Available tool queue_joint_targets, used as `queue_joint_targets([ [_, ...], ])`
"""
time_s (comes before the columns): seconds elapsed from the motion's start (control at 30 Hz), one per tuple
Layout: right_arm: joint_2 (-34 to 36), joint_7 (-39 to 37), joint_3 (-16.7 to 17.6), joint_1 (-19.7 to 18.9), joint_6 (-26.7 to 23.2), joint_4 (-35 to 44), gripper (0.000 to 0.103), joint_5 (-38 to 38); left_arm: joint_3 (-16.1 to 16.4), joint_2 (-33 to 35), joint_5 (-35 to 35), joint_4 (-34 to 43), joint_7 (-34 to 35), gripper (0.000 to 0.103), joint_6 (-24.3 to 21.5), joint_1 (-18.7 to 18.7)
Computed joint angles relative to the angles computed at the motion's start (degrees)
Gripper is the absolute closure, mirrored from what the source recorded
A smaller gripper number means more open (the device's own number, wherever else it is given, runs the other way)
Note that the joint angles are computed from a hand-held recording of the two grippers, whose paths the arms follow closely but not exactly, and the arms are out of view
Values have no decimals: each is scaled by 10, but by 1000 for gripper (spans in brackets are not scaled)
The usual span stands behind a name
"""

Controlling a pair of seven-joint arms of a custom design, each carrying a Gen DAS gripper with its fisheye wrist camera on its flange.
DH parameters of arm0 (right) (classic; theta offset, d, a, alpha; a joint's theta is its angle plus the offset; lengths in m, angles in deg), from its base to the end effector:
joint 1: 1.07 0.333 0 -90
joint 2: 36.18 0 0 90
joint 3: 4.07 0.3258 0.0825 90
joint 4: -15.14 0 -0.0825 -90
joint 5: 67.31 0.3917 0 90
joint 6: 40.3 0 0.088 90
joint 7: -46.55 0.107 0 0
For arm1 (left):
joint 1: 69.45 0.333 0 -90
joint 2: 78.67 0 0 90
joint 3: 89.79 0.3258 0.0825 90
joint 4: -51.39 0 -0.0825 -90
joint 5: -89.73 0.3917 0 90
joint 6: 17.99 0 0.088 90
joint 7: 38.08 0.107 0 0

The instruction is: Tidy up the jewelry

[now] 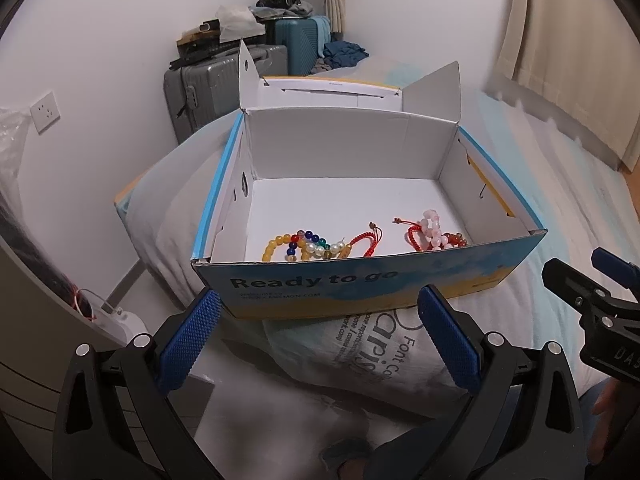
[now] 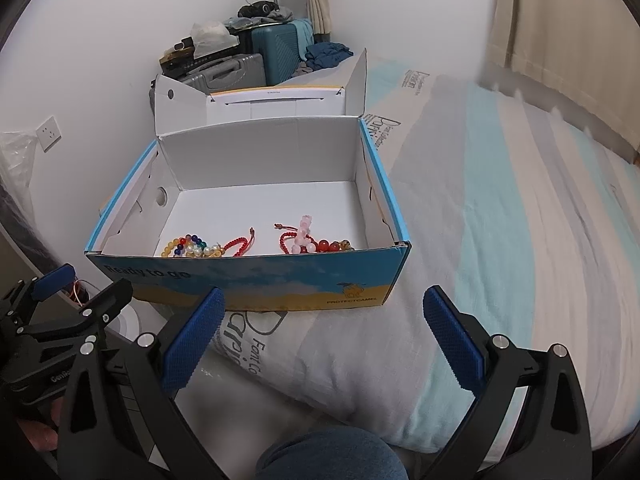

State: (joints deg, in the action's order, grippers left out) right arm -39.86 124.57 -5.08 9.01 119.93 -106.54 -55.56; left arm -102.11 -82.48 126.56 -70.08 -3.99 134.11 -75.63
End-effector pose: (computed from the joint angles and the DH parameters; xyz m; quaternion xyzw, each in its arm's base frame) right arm 0.5769 0.0823 0.5314 -0.7210 0.5892 -0.2132 0.2958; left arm 0.5409 -0.2009 0.5103 -0.7117 0.6025 -0.2448 0.2658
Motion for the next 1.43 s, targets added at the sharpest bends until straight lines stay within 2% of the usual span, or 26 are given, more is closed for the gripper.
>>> queue_joint_targets([
  [0.27, 1, -3, 0, 0, 1, 1, 8, 3, 2, 6, -5, 8, 9, 6, -5, -3],
  [0.57, 2, -6, -1, -1, -1, 0, 8, 5, -2, 9, 50, 23, -37, 6, -44, -8],
  [0.67, 2, -5, 0, -2, 1, 0, 8, 2, 1, 8, 44, 22, -35, 6, -36, -10],
  [0.77, 1, -7, 0, -2, 1, 0, 8, 4, 0, 8, 50, 24, -45, 6, -47, -12],
  [0.93, 2, -7, 0, -2, 0, 0, 8, 4, 4, 7, 22, 17, -31, 6, -29, -12],
  [1.17, 1, -7, -1, -3, -3, 1, 8, 5, -6, 0, 78, 13, -54, 6, -26, -10],
  [1.43, 1, -8, -1, -3, -3, 1, 8, 7, -3, 7, 33, 20, -31, 6, -34, -15],
])
